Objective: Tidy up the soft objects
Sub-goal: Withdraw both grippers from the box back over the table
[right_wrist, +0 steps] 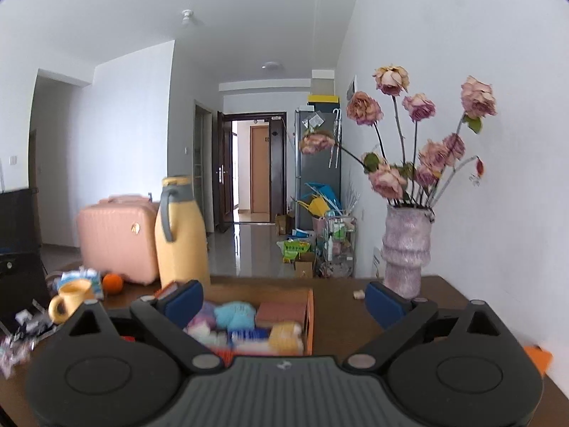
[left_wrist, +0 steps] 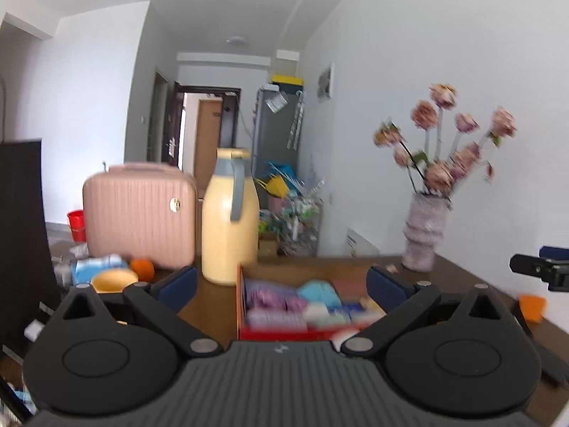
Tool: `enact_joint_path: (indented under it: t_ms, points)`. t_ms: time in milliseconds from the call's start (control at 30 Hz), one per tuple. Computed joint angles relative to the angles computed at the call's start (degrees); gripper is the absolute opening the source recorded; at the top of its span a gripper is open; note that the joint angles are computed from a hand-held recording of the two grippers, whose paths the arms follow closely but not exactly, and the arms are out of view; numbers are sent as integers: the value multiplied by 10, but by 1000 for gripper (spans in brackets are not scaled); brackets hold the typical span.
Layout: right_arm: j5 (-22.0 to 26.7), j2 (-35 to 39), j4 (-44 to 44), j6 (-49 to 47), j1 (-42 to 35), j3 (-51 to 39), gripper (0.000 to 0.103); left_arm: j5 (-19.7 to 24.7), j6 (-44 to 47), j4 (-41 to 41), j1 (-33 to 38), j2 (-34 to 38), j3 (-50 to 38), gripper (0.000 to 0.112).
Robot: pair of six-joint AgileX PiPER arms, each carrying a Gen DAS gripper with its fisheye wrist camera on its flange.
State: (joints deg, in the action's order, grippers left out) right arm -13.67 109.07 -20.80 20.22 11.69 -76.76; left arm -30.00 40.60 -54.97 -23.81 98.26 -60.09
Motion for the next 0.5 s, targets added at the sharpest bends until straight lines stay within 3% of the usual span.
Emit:
enact_joint_path:
  t_ms: [100,200,400,500]
  points:
    - [-75,-62,56,-71,1,144,98,-73,-88,41,-36,-47,127,103]
    - [-152,-129,38,-68,-5,293,98,-124,-123,34,-82,-102,248,103]
    - [-297,-241,66,-98,-11,560,103,-244,-154,-69,-238,-194,444,103]
    - [-312,-270,85,-96,-11,626,103,-309,-141,-177,-349,-219,495,103]
